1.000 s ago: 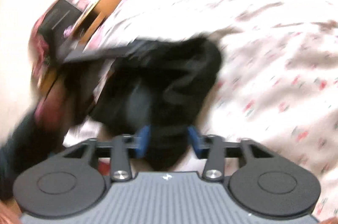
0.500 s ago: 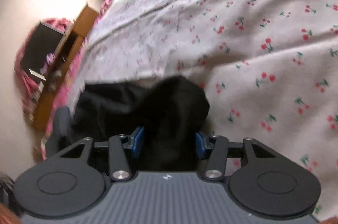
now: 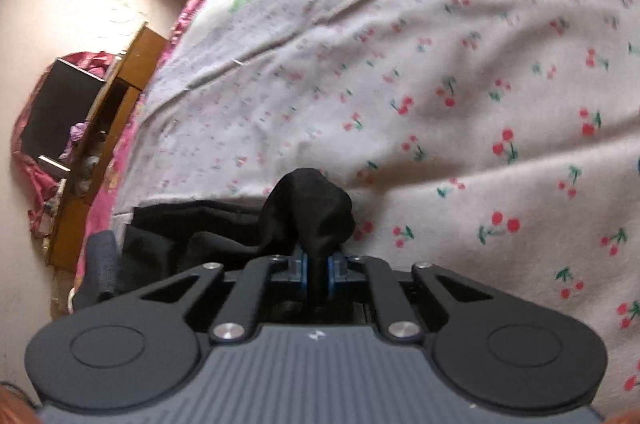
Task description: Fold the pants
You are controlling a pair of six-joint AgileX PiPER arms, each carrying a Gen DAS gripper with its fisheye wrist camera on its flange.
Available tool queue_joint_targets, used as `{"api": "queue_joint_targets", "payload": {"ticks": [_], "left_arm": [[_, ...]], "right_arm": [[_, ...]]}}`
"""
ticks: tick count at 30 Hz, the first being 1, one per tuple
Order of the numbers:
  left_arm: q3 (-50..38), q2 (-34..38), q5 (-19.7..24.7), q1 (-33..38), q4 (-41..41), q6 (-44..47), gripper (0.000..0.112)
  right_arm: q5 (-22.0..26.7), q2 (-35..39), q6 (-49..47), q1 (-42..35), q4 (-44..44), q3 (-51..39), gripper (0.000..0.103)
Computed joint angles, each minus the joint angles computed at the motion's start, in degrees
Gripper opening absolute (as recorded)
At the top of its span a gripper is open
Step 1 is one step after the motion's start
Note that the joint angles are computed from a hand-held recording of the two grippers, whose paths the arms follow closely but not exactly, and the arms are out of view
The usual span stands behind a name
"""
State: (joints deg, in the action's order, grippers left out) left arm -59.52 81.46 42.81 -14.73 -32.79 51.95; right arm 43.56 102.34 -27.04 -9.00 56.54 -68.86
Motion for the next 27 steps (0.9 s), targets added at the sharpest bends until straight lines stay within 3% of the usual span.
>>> {"api": "queue_joint_targets", "payload": {"ticks": [4,10,13,18,21,23,25,27], "left_arm": [[0.1,-1.1,2.1,3.4,-4.1,2.1,0.103],[-0.8,-0.6,3.6,2.0,1.8,-3.1,0.103],[0.0,-1.7,3.4,0.3,4.4,-4.3,0.103],[-0.2,-2.5,5.6,0.9,4.8,-2.9,0.103],[-3.8,-1.8,10.9,4.7,0.5,-1.1,0.103],[-7.5,-0.7,13.6,7.4,-2.0,-0.5,0.103],[-12.6,1.4,15.0,9.2,-4.0,-0.3,0.103],[-19.7,5.9,16.7,9.6,-5.5,-0.9,0.103]], "right_arm": [[-2.7,-4.6,1.9,0.4,-8.5,1.0,0.017],[-8.1,-13.3,2.8,4.6,-20.7,3.0,0.020],[-1.8,-13.5,-4.2,5.2,-15.9,1.4,0.021],[1.5,-12.9,-1.6,6.2,-18.8,3.5,0.031],[1.3,-13.2,-2.8,4.1,-14.7,8.0,0.037],[4.6,-13.5,-6.3,0.9,-8.5,10.9,0.051],[6.3,-13.5,-11.4,-1.0,-3.3,13.9,0.053],[5.5,-14.5,-16.1,-1.6,1.5,16.8,0.045]]}}
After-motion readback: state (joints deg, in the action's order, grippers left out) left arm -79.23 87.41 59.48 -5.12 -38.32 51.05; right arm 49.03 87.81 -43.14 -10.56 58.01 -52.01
